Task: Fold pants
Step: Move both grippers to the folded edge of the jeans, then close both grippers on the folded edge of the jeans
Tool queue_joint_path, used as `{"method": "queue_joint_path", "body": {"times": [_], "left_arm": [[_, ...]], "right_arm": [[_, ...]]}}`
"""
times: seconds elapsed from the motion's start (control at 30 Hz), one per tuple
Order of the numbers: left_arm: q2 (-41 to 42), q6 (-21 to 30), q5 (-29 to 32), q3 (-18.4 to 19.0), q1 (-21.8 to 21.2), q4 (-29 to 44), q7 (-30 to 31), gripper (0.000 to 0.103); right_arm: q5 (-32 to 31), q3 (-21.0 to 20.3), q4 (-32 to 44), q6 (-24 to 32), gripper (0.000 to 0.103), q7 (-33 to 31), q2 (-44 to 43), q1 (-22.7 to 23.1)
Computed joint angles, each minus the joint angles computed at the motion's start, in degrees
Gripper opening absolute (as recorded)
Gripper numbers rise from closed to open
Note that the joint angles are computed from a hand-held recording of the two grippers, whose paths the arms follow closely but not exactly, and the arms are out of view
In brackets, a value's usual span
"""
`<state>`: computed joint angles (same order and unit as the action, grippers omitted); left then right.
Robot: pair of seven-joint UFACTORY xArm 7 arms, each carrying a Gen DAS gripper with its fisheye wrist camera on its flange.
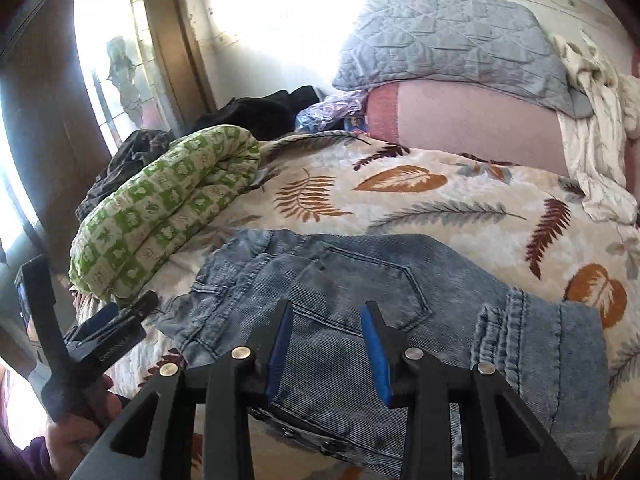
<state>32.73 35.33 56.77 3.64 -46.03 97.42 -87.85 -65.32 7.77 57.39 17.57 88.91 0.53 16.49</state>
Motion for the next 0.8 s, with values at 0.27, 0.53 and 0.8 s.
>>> {"method": "queue_joint_path", "body": {"times": [0.27,0.53,0.8], "left_arm": [[-0.17,-1.32,-1.74,-0.56,0.92,-0.43,0.94,0.087],[0.02,-2.24,-4.12,-0.35,1.14,-0.57,2.13,0.087],[0.57,-4.08,-8.18,-0.91,2.2,-0.64,4.74,0.087]], "right_arm": [[11.03,-0.9,8.41,1.95,0.039,-12.89,5.82,2.3],[19.55,-3.75,16.44,4.03,0.039,-23.13,11.34,5.79],[25.67,-5.01,23.27,6.87,0.052,-31.49,15.58,7.91]]}}
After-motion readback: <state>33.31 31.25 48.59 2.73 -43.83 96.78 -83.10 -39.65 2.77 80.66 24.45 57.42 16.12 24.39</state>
